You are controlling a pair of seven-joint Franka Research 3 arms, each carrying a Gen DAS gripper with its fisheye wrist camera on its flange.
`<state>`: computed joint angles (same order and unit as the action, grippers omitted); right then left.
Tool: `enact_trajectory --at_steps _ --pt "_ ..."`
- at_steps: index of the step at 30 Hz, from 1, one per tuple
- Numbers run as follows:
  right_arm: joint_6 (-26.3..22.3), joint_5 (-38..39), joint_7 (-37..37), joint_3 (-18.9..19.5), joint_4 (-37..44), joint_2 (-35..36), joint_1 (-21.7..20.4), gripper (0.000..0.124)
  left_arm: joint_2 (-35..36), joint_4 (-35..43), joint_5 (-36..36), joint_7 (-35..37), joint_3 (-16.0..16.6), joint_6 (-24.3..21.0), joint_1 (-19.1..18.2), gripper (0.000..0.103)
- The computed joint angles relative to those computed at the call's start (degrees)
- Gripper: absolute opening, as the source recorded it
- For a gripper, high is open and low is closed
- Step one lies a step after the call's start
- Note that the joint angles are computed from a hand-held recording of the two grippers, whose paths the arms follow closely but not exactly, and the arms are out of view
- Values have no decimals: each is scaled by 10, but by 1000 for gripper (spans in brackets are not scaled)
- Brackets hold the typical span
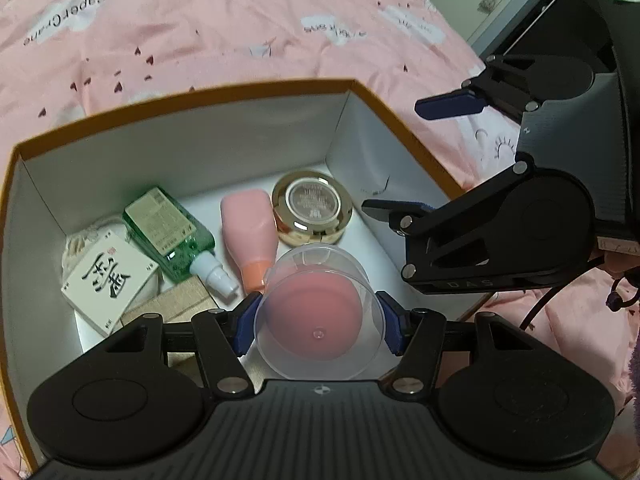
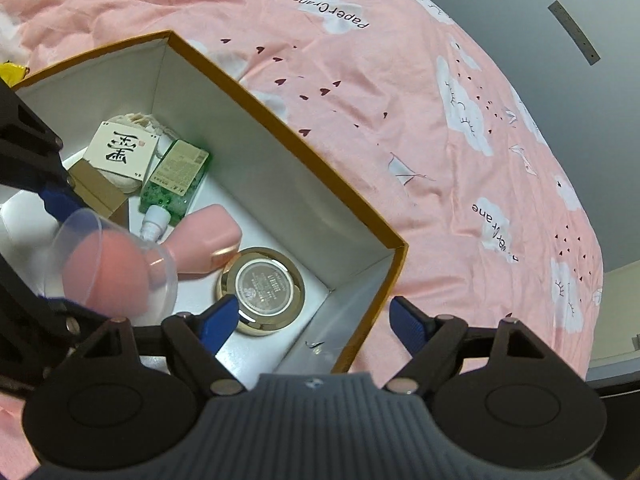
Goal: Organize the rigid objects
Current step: 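Release the gold compact with the right tool while the left lowers the clear cup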
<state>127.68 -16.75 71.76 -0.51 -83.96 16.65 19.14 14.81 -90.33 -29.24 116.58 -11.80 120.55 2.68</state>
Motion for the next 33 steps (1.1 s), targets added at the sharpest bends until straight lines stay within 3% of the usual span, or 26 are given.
enact_trajectory --at_steps 9,16,33 --pt "-11 6 -4 2 -5 1 1 81 5 4 10 -15 1 -2 0 70" --pt "-11 3 0 1 -7 0 3 81 -9 -15 8 -10 1 21 -1 84" --pt "-5 -8 34 -2 -3 -3 3 82 -45 -56 -47 10 11 60 2 89"
